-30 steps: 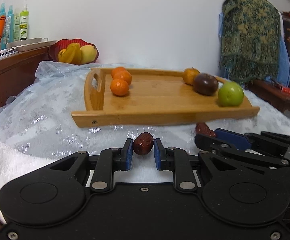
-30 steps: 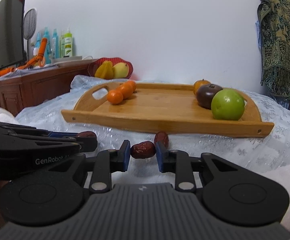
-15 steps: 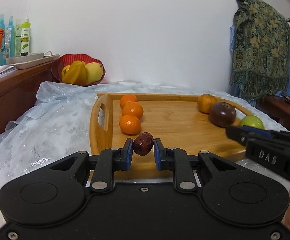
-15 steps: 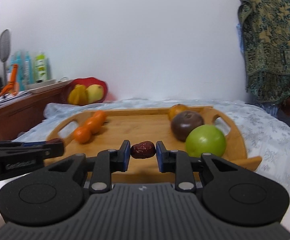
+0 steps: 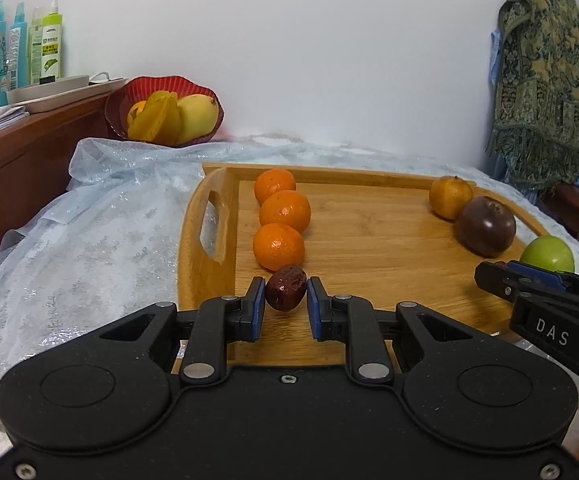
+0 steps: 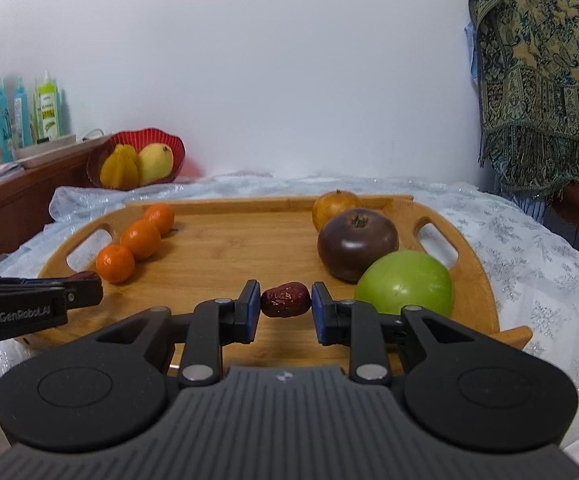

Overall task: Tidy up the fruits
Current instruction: 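Carry the date with the left tool while the right tool carries its date onto the tray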

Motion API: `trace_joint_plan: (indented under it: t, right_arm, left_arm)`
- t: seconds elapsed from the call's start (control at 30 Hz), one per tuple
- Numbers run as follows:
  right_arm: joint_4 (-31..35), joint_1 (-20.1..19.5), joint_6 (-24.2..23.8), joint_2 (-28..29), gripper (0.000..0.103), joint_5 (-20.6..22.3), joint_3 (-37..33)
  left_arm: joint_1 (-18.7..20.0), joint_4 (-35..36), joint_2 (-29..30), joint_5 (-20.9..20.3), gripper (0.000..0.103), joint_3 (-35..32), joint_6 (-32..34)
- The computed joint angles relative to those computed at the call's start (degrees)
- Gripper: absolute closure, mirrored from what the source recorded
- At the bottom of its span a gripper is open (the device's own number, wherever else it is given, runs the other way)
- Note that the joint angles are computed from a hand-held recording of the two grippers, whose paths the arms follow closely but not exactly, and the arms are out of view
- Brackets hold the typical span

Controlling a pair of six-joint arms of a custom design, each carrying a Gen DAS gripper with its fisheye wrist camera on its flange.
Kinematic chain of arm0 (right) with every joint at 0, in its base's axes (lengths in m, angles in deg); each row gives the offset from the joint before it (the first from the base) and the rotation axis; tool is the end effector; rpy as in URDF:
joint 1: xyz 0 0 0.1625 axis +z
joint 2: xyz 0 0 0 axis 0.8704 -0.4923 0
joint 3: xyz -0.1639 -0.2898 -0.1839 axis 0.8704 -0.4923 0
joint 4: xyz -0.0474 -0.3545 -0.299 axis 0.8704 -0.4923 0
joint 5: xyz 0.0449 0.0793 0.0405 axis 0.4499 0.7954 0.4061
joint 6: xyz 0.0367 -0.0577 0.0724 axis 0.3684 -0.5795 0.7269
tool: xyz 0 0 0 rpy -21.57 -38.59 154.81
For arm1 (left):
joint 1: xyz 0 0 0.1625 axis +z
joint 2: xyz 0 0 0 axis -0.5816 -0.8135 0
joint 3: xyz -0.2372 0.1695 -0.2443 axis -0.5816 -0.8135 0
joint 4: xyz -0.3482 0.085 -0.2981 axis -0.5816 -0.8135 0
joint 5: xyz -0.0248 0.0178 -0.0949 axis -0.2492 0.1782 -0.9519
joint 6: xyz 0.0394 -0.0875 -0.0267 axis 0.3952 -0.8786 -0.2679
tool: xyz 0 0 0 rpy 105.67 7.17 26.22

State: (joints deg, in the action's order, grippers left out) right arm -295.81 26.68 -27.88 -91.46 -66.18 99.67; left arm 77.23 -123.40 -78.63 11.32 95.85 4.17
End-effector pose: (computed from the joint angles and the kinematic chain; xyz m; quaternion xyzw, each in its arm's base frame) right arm 0.0577 -0.5624 0.2462 0.0687 -0.7374 0.5355 0.4059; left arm -0.3553 -0.5810 0.0097 0.3172 0.8458 -0.3759 0.2069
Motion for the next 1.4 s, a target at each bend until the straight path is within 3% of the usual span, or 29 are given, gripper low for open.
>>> trace_joint_plan:
  t: [0.57,1.4]
  right_arm:
    - [2.4,0.0,1.6,0.5,0.071,-2.5,-0.9]
    - [2.3,-0.2,2.2,0.7,0.066,-2.8,-1.0]
  left_arm:
    - [0.1,0.8,1.8,1.1,0.082,-1.7,1.1]
    - [-0.2,0.5,2.1,1.6,0.082,-1.5,1.7]
